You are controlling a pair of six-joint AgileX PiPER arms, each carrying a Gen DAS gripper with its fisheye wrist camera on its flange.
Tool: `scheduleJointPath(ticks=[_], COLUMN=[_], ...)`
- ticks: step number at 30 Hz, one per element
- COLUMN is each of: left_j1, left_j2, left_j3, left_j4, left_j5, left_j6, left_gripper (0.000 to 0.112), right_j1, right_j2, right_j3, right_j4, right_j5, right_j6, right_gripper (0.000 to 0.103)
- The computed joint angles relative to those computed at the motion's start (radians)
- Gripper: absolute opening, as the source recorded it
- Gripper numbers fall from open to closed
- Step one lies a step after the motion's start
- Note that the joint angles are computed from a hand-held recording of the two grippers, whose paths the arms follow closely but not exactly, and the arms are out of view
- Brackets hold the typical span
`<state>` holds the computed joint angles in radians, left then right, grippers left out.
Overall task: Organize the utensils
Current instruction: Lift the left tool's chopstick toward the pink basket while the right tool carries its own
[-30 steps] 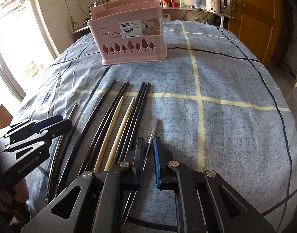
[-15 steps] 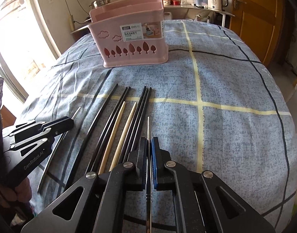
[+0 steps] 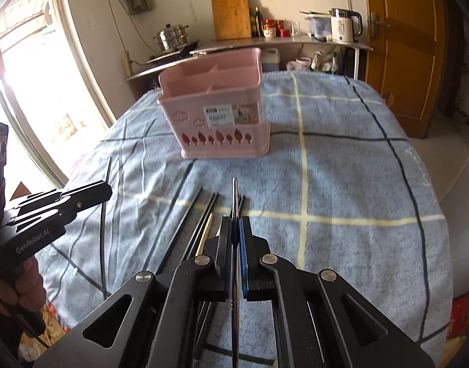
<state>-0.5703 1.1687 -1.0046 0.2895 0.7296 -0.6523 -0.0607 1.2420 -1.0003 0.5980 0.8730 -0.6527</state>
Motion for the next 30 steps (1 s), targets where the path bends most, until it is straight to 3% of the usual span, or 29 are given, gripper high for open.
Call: scheduleJointPath(ticks=[18,30], left_j1=[0.003,0.184], left_j2=[0.005,0.157], left_j3=[-0.200,-0.472], left_j4=[-0.020,-0.208], left_j5=[0.110,0.182], left_j6=[0.101,0.319], left_gripper=[0.004,0.004], right_j1=[-0.097,-0.012], right_j2=[-0.018,0.089], right_j3=[-0.173,-0.363], right_j4=[0.097,0.085], right_j5=[0.109,0.087], right_j6=[-0.077,-0.008], right_gripper=[0.005,0.004])
